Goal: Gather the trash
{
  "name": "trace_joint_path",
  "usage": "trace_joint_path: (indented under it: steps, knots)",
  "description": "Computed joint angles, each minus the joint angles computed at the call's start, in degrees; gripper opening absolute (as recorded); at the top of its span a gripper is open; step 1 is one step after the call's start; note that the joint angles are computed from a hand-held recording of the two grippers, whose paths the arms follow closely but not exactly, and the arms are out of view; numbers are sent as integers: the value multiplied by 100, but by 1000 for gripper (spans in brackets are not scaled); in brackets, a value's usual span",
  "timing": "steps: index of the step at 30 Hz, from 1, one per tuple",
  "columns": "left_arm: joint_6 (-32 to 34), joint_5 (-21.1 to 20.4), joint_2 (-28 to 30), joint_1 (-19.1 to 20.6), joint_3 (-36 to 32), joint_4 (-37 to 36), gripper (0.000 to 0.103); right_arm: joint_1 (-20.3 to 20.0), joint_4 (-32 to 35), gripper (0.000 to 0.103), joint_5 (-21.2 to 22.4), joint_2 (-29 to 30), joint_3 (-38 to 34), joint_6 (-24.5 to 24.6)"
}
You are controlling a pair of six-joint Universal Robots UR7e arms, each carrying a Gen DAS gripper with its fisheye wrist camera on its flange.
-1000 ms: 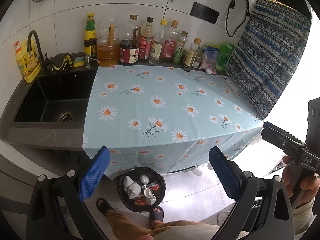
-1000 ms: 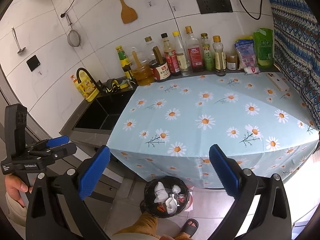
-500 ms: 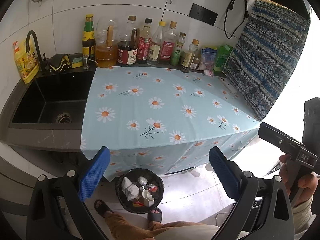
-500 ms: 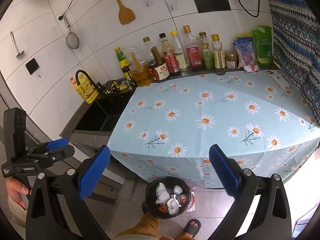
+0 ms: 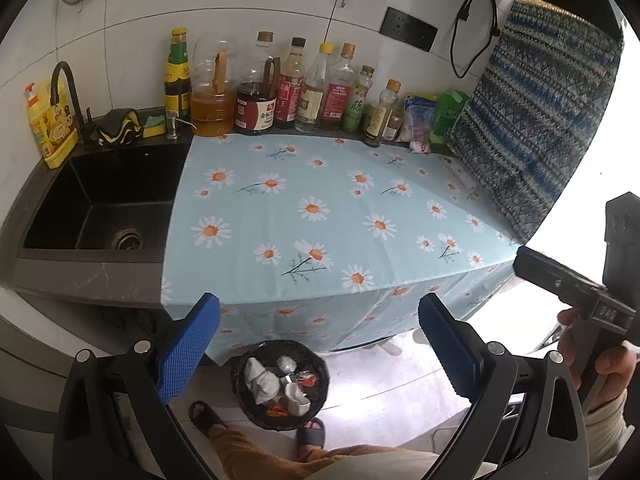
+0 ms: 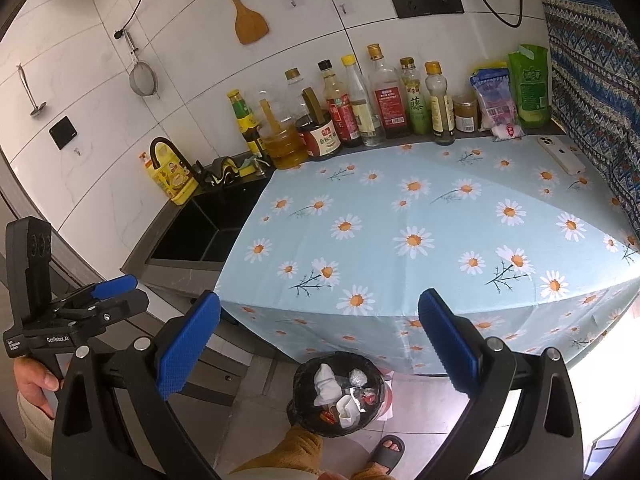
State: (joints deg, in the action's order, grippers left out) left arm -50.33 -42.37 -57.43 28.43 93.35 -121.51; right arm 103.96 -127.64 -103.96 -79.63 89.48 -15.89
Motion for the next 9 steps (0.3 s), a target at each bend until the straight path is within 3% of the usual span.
trace_joint_path:
  steps: [9]
  knots:
    - [-39,76,53,21,-113,187,96,-5,36,98,70,107,-83,-11]
